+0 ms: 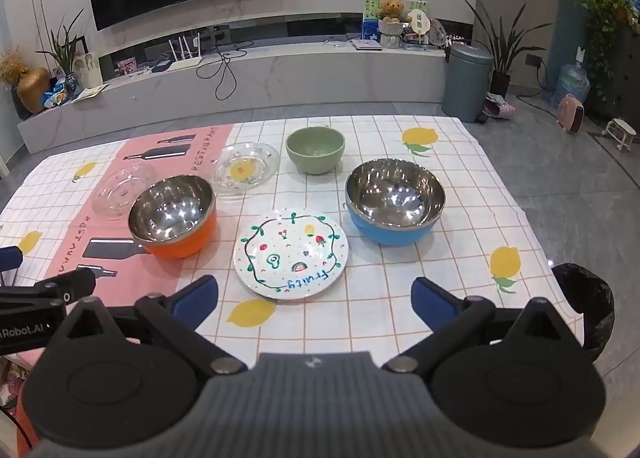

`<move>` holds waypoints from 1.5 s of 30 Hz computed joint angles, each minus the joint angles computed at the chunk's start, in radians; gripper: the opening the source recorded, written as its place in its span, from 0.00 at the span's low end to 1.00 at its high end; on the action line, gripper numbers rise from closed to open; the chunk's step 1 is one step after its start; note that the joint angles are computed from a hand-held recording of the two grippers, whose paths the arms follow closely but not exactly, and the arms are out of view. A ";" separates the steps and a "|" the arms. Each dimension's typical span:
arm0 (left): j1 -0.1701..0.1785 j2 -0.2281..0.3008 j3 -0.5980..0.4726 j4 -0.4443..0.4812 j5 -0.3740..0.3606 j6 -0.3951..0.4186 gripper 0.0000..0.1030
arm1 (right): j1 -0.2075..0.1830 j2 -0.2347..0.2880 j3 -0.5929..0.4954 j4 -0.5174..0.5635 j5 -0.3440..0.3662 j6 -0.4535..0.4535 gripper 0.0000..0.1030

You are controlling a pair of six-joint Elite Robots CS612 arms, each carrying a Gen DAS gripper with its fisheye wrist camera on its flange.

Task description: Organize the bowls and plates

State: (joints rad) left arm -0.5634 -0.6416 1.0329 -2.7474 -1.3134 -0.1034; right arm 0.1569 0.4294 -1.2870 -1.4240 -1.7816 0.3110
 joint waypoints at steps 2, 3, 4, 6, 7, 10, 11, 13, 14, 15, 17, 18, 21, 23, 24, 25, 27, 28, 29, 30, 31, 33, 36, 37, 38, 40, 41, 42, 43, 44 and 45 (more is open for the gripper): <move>-0.002 -0.002 0.002 0.001 -0.005 0.003 1.00 | 0.000 0.000 0.001 0.003 0.005 -0.003 0.98; -0.002 -0.003 0.008 -0.008 0.001 -0.001 1.00 | 0.000 -0.001 0.002 0.004 0.004 -0.005 0.98; -0.003 -0.005 0.012 -0.008 0.000 -0.001 1.00 | -0.001 -0.001 0.000 0.011 0.004 -0.001 0.98; -0.005 -0.010 0.019 -0.009 -0.005 -0.003 1.00 | -0.008 0.004 -0.005 0.015 0.019 0.008 0.98; -0.005 -0.013 0.024 -0.009 -0.008 -0.006 1.00 | -0.008 0.005 -0.005 0.016 0.016 0.008 0.98; -0.002 -0.003 -0.001 0.028 -0.025 -0.010 1.00 | -0.005 0.011 -0.011 0.012 0.006 0.014 0.98; -0.002 -0.002 -0.002 0.029 -0.026 -0.010 1.00 | -0.006 0.010 -0.011 0.014 0.009 0.017 0.98; -0.001 -0.002 -0.002 0.027 -0.029 -0.011 1.00 | -0.007 0.009 -0.008 0.020 0.014 0.025 0.98; -0.001 -0.001 -0.003 0.026 -0.030 -0.011 1.00 | -0.007 0.010 -0.007 0.020 0.014 0.026 0.98; -0.001 0.000 -0.004 0.027 -0.030 -0.012 1.00 | -0.006 0.009 -0.005 0.022 0.013 0.025 0.98; -0.002 0.001 -0.004 0.025 -0.028 -0.011 1.00 | -0.006 0.009 -0.004 0.023 0.014 0.022 0.98; -0.002 0.002 -0.005 0.026 -0.029 -0.012 1.00 | -0.006 0.009 -0.003 0.024 0.015 0.021 0.98; -0.002 0.002 -0.004 0.026 -0.032 -0.011 1.00 | -0.006 0.008 0.001 0.031 0.017 0.026 0.98; -0.002 0.002 -0.003 0.024 -0.030 -0.010 1.00 | -0.007 0.008 0.002 0.034 0.019 0.032 0.98; -0.002 0.002 -0.003 0.023 -0.030 -0.010 1.00 | -0.008 0.008 0.002 0.034 0.020 0.034 0.98; -0.002 0.002 -0.003 0.024 -0.031 -0.011 1.00 | -0.008 0.008 0.002 0.035 0.021 0.035 0.98; -0.002 0.002 -0.003 0.025 -0.033 -0.014 1.00 | -0.008 0.008 0.003 0.035 0.020 0.038 0.98; -0.002 0.002 -0.003 0.027 -0.034 -0.016 1.00 | -0.008 0.008 0.003 0.035 0.020 0.038 0.98; -0.002 0.003 -0.004 0.029 -0.036 -0.018 1.00 | -0.008 0.008 0.003 0.035 0.020 0.038 0.98; -0.001 0.003 -0.004 0.031 -0.038 -0.020 1.00 | -0.008 0.007 0.004 0.037 0.017 0.038 0.98; -0.001 0.003 -0.006 0.034 -0.039 -0.021 1.00 | -0.007 0.007 0.004 0.037 0.015 0.037 0.98; -0.001 0.004 -0.006 0.033 -0.038 -0.024 1.00 | -0.007 0.007 0.004 0.037 0.014 0.037 0.98; -0.001 0.003 -0.006 0.032 -0.040 -0.027 1.00 | -0.007 0.008 0.004 0.036 0.015 0.035 0.98; -0.001 0.003 -0.006 0.032 -0.041 -0.026 1.00 | -0.007 0.008 0.004 0.036 0.014 0.034 0.98; -0.001 0.003 -0.005 0.032 -0.041 -0.027 1.00 | -0.007 0.008 0.005 0.037 0.014 0.035 0.98; -0.001 0.003 -0.005 0.031 -0.041 -0.025 1.00 | -0.007 0.008 0.006 0.038 0.015 0.035 0.98; -0.001 0.003 -0.005 0.030 -0.042 -0.025 1.00 | -0.007 0.008 0.006 0.040 0.014 0.036 0.98; -0.001 0.003 -0.005 0.029 -0.043 -0.025 1.00 | -0.007 0.008 0.006 0.040 0.014 0.036 0.98; -0.001 0.003 -0.005 0.028 -0.045 -0.025 1.00 | -0.007 0.008 0.006 0.040 0.014 0.036 0.98; -0.001 0.003 -0.006 0.029 -0.047 -0.026 1.00 | -0.006 0.008 0.006 0.039 0.013 0.035 0.98; -0.001 0.003 -0.006 0.028 -0.049 -0.027 1.00 | -0.006 0.008 0.006 0.038 0.012 0.035 0.98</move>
State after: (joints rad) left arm -0.5641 -0.6381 1.0271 -2.7198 -1.3622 -0.1301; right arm 0.1506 0.4376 -1.2813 -1.3863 -1.7693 0.3458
